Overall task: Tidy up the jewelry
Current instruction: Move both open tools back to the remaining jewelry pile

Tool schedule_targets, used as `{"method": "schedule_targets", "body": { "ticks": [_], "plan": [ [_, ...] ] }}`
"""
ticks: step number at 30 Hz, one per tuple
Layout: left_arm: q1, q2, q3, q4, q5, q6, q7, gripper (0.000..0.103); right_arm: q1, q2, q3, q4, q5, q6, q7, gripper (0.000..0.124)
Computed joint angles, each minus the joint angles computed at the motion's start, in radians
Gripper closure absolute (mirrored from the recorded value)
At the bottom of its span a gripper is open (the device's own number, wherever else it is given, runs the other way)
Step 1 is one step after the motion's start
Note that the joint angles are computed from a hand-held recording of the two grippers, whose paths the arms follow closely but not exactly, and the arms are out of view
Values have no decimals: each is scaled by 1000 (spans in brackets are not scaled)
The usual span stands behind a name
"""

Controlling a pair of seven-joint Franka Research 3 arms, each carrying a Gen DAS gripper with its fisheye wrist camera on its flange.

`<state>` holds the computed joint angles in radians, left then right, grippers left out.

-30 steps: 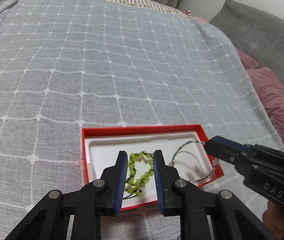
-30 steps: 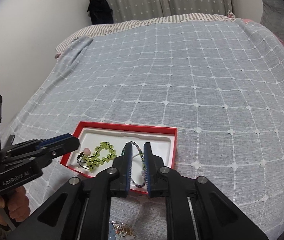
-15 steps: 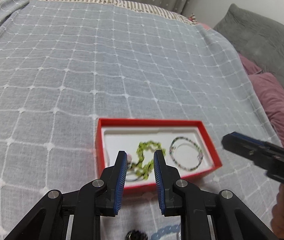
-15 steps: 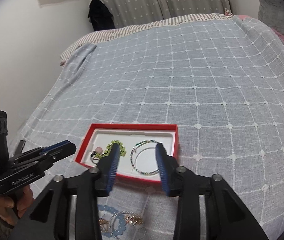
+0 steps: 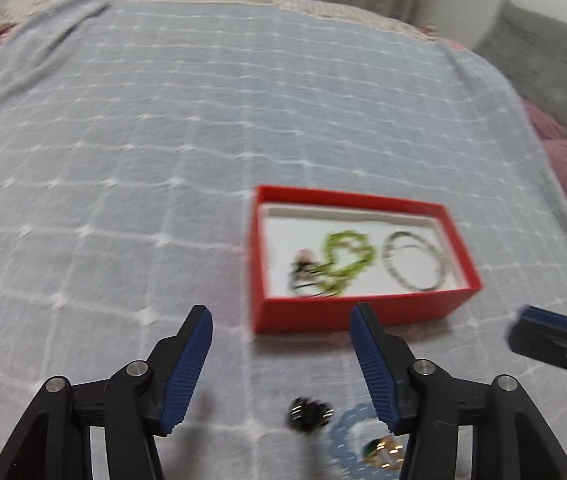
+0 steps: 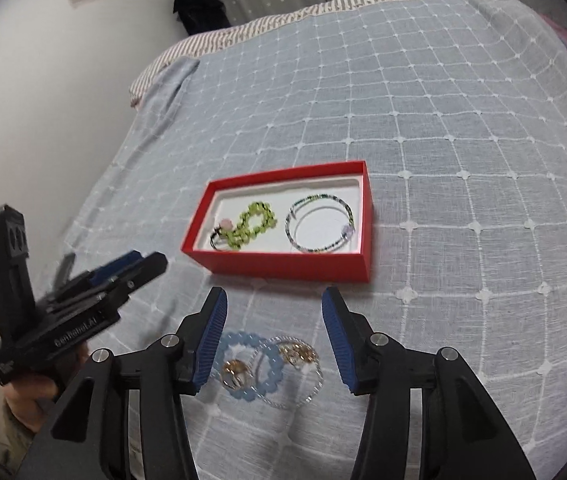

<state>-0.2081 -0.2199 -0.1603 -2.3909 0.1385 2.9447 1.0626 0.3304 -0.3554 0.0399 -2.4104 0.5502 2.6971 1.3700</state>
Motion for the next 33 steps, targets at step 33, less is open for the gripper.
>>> {"method": "schedule_targets", "body": {
  "ticks": [33],
  "plan": [
    [-29,-10,-39,-45,52,-140,18,34,-60,-3,67,-64,-284,-123,230,71]
  ]
}}
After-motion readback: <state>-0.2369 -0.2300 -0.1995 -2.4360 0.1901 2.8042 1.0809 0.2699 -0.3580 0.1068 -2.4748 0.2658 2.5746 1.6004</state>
